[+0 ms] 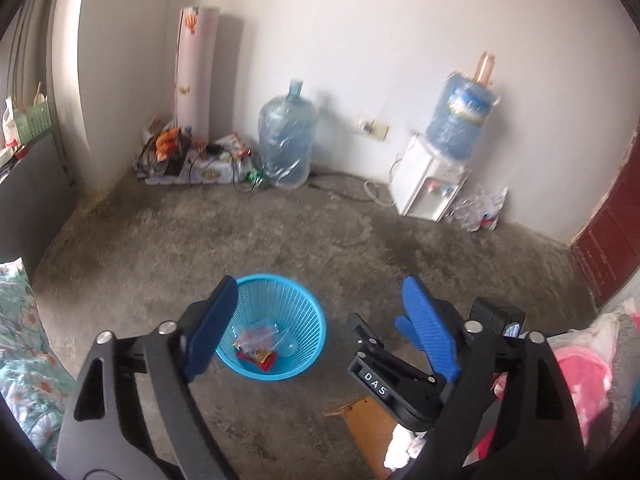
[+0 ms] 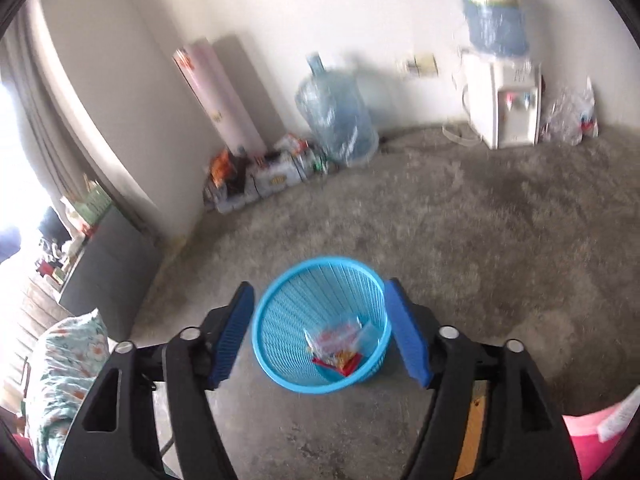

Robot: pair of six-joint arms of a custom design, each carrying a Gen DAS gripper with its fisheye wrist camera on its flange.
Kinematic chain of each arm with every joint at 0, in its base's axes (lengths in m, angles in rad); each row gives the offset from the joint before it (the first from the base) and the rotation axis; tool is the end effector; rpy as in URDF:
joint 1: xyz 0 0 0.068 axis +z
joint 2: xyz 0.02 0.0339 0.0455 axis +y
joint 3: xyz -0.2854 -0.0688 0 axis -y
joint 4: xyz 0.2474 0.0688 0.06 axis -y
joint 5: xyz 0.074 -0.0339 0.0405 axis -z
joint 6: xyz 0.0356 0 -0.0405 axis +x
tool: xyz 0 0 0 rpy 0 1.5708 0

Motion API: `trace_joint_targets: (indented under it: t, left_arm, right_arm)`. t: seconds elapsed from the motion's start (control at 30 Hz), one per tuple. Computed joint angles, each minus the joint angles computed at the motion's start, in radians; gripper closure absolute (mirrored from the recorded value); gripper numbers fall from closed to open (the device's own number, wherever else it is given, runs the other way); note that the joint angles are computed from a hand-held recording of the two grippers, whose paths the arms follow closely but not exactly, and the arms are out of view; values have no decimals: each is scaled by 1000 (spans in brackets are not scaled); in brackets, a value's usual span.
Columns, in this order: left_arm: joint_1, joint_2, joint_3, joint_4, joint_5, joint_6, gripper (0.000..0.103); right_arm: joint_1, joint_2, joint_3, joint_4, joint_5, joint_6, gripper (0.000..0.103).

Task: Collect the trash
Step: 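Open the right gripper to drop the cup while the left gripper drops the plastic bag into the wastebasket, then move both tools back toward the bed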

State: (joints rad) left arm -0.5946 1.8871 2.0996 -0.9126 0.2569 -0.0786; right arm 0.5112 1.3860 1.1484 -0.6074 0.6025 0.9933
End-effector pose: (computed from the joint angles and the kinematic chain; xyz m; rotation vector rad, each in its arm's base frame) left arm 0.3436 -0.2433 0.4257 0.7274 2.2097 -0.6398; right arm 0.2634 0.1246 0.3168 0.7844 2.0936 0.0724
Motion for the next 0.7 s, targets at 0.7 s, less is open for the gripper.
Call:
trace_joint_targets:
  t: [0.7]
  left_arm:
    - [1165,-674,-141,-527,696,407,11]
  right_arm:
    - [782,221,752,-242,666,-295,7]
